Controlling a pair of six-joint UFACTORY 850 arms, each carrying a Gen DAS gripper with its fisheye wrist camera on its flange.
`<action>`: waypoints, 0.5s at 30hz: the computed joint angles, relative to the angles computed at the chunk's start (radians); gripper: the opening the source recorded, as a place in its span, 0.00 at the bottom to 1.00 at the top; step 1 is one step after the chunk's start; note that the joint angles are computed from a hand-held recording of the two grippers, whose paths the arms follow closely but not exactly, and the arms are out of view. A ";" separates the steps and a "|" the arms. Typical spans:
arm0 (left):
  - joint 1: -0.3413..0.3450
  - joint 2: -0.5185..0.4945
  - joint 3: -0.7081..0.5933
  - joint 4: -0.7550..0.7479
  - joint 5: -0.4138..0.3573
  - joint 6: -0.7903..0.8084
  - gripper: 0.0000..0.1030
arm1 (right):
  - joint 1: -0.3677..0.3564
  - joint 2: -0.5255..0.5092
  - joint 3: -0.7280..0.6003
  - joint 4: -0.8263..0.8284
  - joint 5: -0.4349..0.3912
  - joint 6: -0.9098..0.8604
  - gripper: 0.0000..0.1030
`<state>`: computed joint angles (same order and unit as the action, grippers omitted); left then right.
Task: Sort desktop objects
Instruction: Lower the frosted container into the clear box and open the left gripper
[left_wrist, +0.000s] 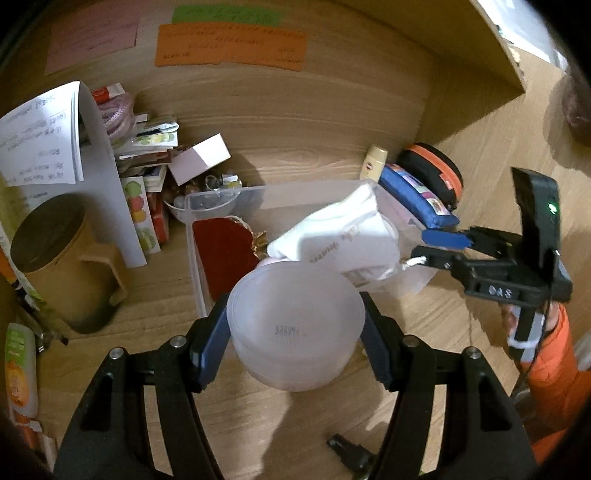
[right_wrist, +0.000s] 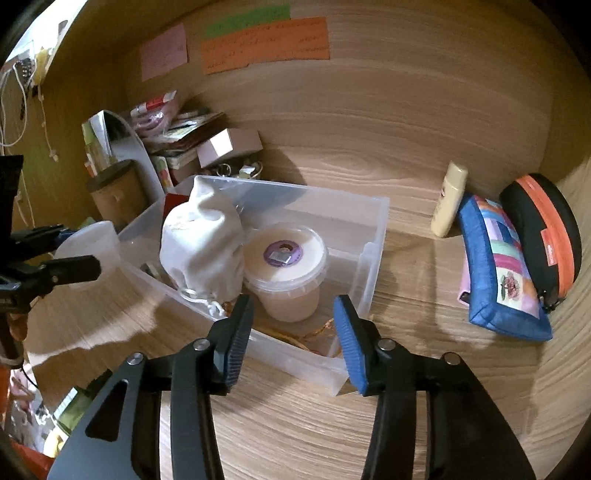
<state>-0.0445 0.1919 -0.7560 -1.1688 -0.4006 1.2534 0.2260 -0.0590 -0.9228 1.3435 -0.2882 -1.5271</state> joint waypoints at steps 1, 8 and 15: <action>-0.001 -0.015 -0.010 0.004 0.000 -0.009 0.63 | 0.005 0.004 0.008 0.045 0.013 -0.045 0.42; -0.025 -0.078 -0.052 0.049 0.041 -0.066 0.63 | 0.001 0.011 0.039 0.284 -0.023 -0.249 0.52; -0.019 -0.104 -0.066 0.004 0.038 -0.035 0.63 | 0.029 0.029 0.080 0.575 0.006 -0.534 0.56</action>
